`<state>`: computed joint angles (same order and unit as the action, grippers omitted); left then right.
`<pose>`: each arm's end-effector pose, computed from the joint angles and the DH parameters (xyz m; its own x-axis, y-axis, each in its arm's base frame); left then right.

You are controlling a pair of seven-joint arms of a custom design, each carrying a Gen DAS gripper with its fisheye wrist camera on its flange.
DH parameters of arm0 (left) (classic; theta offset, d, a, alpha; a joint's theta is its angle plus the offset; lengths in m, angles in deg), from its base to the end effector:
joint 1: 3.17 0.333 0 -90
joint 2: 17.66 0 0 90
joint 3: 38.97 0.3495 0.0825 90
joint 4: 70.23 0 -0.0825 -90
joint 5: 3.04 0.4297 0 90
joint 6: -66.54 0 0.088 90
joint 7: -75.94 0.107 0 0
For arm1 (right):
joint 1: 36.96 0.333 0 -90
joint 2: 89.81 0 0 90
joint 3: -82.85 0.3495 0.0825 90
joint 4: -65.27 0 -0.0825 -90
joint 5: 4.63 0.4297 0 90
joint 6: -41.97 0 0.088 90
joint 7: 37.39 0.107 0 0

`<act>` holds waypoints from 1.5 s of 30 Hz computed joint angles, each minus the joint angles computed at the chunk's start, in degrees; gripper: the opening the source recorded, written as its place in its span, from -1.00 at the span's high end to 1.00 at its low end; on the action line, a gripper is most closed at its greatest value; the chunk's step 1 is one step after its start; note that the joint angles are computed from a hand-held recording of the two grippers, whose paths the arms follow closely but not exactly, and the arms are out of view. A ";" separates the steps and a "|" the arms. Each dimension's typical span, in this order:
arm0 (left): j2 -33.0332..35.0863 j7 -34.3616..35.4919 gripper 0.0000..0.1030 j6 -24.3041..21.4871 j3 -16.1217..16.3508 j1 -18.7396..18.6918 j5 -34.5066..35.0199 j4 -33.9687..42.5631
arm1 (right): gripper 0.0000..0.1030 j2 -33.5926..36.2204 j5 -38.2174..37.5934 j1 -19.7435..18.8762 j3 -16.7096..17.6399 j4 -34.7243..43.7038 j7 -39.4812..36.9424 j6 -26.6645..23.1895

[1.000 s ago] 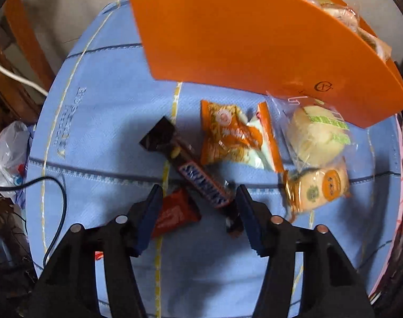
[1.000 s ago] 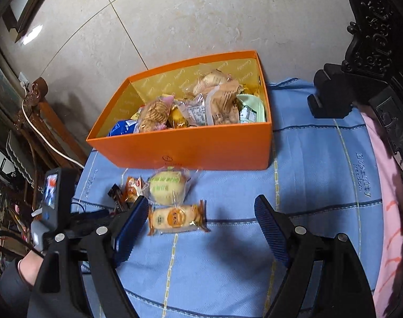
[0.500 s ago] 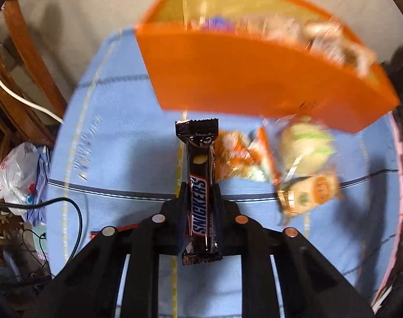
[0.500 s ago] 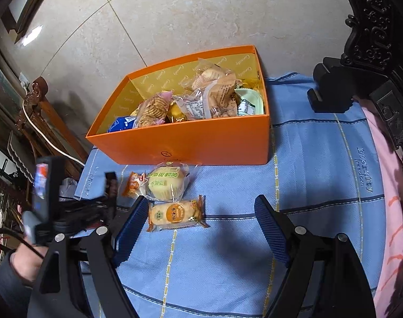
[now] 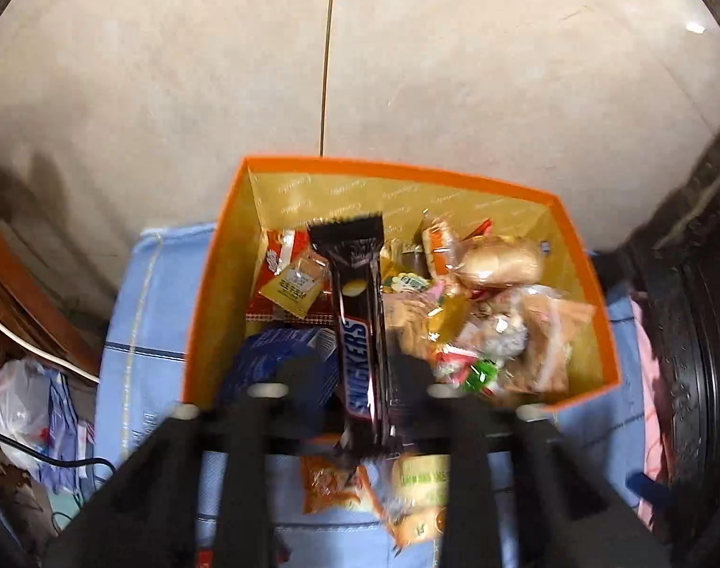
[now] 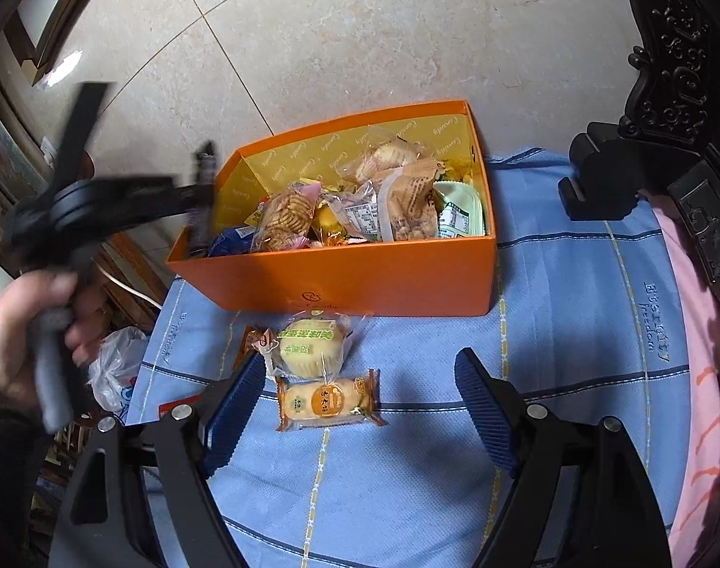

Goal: Organize snacks
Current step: 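Grasp red wafer bar with left gripper while right grasps green-label bun packet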

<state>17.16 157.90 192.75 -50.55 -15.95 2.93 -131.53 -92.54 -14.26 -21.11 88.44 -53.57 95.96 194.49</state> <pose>0.7802 -0.2874 0.5668 -0.2743 -0.9581 0.0824 -0.8411 0.1975 -0.5036 0.5770 0.2327 0.5366 -0.1613 -0.9444 -0.2866 -0.7952 0.2963 -0.5291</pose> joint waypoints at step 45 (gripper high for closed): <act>-26.89 22.91 0.55 8.60 0.50 9.95 -11.55 -49.91 | -0.76 6.15 9.54 3.72 0.29 2.70 -5.39 -4.71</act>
